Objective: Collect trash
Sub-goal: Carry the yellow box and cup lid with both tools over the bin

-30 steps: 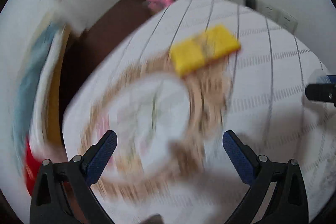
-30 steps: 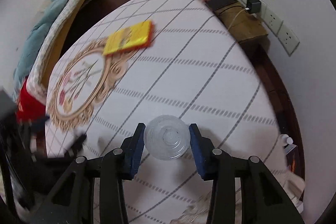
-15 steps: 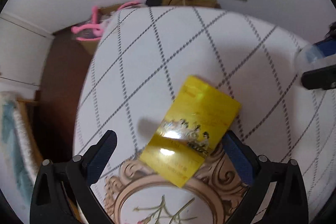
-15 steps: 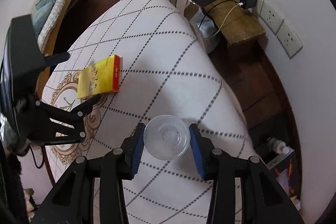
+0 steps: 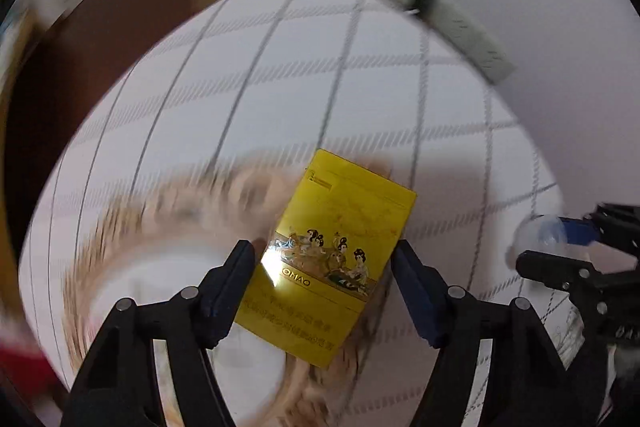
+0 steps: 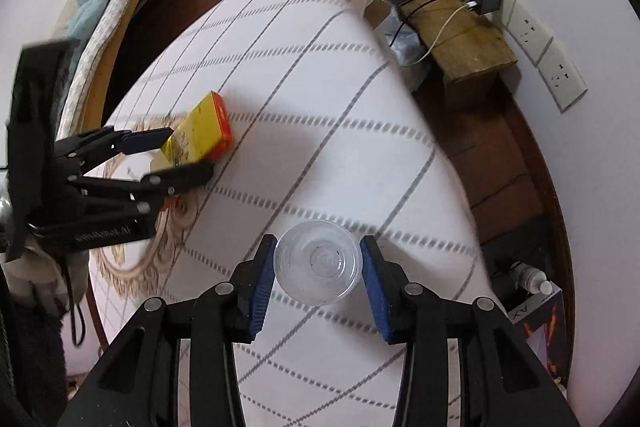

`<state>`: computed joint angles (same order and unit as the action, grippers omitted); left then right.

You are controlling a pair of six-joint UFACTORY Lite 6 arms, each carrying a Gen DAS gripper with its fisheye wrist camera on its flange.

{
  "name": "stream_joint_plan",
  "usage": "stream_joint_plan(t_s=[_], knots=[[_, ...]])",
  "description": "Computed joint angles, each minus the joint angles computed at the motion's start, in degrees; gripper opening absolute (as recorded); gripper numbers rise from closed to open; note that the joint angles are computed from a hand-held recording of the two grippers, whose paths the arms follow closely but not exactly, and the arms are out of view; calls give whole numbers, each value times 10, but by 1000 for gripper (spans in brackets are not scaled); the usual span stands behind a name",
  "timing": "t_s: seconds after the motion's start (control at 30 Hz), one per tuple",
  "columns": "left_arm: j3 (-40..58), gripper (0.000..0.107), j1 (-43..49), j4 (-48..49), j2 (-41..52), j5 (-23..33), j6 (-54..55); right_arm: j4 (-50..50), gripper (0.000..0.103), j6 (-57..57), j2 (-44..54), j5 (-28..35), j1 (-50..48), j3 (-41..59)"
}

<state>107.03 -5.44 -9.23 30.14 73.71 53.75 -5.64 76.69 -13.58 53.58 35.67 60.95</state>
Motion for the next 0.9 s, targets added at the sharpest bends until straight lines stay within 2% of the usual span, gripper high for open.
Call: stream_joint_plan(t_s=[0.1,0.23,0.4,0.5,0.53,0.73,0.8,0.9], knots=[[-73,68,50,8,-51,-8,-33,-13,44,23,25,3,48,17],[-196,68,111,-21,-141,-59,28,-24,44,33,68,18,97,55],[-300,70,115,-46,-217,-131,106,-32,45,26,99,40,107,85],[-331,65,119,-61,-242,-142,125,-30,45,23,115,55,107,105],[-361,64,134,-61,-276,-138,134,-32,45,22,123,62,109,114],[-400,61,225,-77,-351,-119,143,-51,44,49,141,89,137,141],[-359,60,267,-95,-343,-100,146,-62,44,71,147,101,159,159],[-282,60,373,-141,-331,-22,185,-80,44,99,173,125,198,213]])
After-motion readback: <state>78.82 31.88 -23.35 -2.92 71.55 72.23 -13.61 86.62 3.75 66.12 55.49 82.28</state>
